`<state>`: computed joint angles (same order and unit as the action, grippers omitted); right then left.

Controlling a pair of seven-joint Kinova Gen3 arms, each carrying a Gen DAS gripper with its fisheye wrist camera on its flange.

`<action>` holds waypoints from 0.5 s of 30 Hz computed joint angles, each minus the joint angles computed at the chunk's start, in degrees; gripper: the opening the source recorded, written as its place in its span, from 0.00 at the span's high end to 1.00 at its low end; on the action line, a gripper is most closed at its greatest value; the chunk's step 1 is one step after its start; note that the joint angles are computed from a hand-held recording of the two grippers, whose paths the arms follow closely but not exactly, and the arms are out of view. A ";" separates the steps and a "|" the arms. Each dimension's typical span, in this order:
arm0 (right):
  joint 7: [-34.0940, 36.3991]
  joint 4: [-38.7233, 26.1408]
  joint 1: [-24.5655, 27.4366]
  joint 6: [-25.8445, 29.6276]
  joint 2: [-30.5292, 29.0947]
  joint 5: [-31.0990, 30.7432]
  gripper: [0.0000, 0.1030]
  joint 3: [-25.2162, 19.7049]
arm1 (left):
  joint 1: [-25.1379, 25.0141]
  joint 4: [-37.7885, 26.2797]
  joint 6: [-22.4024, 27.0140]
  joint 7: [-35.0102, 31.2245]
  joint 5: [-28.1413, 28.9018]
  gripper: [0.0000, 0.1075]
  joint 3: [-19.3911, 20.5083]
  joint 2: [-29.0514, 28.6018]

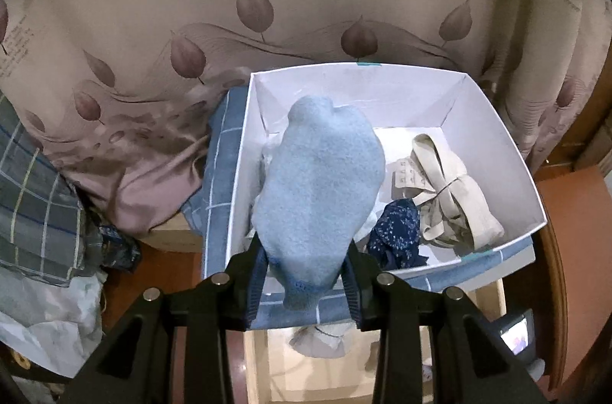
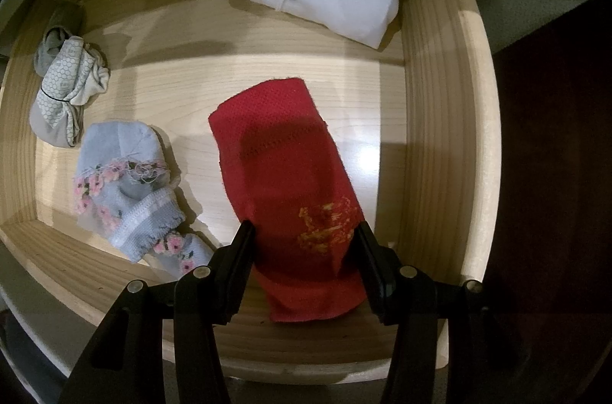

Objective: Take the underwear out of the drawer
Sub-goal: 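Carry the light blue underwear into the white box and open the left gripper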

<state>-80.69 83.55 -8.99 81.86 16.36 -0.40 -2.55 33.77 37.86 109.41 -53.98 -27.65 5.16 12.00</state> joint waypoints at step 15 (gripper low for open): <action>0.09 0.19 0.09 0.10 -0.40 -0.15 0.53 0.01 | 1.88 1.00 -0.62 -2.12 -1.60 0.57 -0.77 2.09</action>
<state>-80.61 83.73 -8.90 81.96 15.96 -0.55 -2.54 35.66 38.86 108.79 -56.09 -29.25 4.39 14.09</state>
